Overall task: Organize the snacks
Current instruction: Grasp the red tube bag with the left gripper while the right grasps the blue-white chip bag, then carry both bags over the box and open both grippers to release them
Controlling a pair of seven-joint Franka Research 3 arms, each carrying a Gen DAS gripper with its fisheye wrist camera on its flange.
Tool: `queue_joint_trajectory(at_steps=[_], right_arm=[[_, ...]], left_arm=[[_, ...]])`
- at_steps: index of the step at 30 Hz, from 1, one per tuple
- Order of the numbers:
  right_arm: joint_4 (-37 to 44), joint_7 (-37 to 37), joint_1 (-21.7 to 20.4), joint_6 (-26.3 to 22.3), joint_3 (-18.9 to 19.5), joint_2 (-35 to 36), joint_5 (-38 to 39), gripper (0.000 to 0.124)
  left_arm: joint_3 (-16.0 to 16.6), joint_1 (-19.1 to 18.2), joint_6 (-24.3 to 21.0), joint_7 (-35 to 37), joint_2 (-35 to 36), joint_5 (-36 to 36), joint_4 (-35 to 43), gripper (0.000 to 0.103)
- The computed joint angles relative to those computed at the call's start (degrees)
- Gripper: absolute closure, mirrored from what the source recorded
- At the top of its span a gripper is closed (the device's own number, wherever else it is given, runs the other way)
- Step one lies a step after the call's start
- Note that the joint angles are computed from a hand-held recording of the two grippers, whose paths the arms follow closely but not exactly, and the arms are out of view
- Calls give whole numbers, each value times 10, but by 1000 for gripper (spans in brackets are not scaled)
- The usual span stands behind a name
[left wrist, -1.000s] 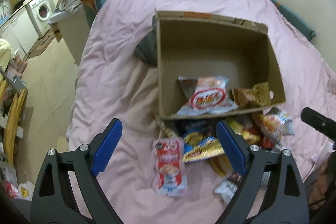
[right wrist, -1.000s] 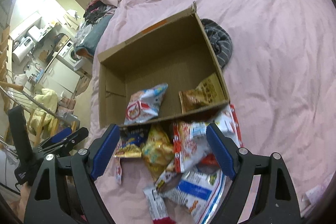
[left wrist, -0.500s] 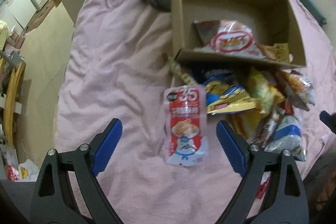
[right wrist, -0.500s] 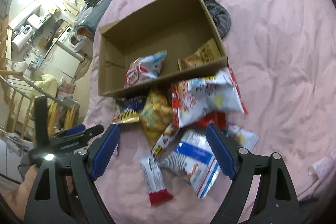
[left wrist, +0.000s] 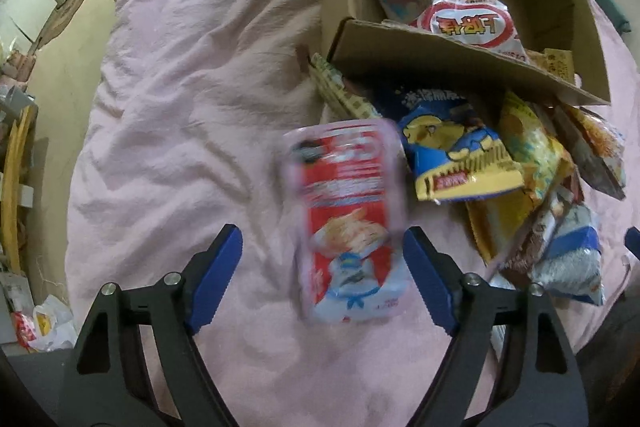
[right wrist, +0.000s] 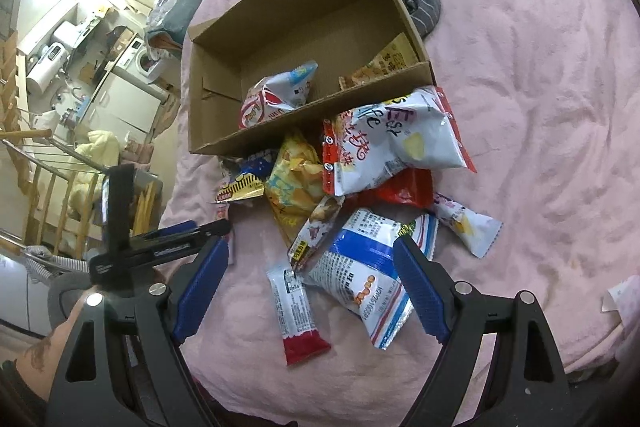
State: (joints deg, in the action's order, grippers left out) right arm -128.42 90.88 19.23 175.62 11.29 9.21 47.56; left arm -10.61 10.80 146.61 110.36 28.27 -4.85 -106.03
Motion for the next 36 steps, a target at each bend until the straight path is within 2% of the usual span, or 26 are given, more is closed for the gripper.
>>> queue_joint_trajectory(at_steps=[3,4,9,11,13,14,17,18,21,24,26,30,31,36], right_arm=[[-1,11,2,-1,-4,0,-7,37],[-2,8,0,-1,-2,-1,-1,37],[-1,-53,-24,1,20,-1,98,37],[3,-65,-26,-8,18,1,129,37],[4,-46,-19,-22,5,5,121,37],[4,-15,-14,-36,-7,10,98,37],[11,59,-7,-81,-30,27,33,37],[21,53,-18,-98,-23,38,51,37],[44,21,-39,-121,-7,62,99,37],[65,47,-31,-142,-19,83,58,40],[72,59,-29,-154,-22,92,30,54],[63,59,-29,-153,-17,85,12,64],[58,52,-31,-153,-13,79,17,71],[33,31,-25,-150,-6,50,35,80]], left_arm=[[2,-6,-16,-12,18,4,21,29],[3,-8,-23,-20,25,4,29,35],[11,-18,-22,-49,29,25,30,51],[14,-22,-9,-53,19,37,17,62],[23,-27,5,-63,6,56,1,71],[24,-28,8,-67,3,61,-2,77],[24,-23,1,-74,-5,66,-11,86],[20,-17,-3,-70,-9,60,-13,87],[9,-3,-10,-50,-26,39,-27,89],[11,-5,0,-42,-51,36,-53,89],[13,-5,8,-38,-62,31,-67,89],[11,3,6,-19,-72,6,-75,89],[11,6,2,-15,-67,-2,-68,89],[-1,25,-5,18,-89,-62,-85,90]])
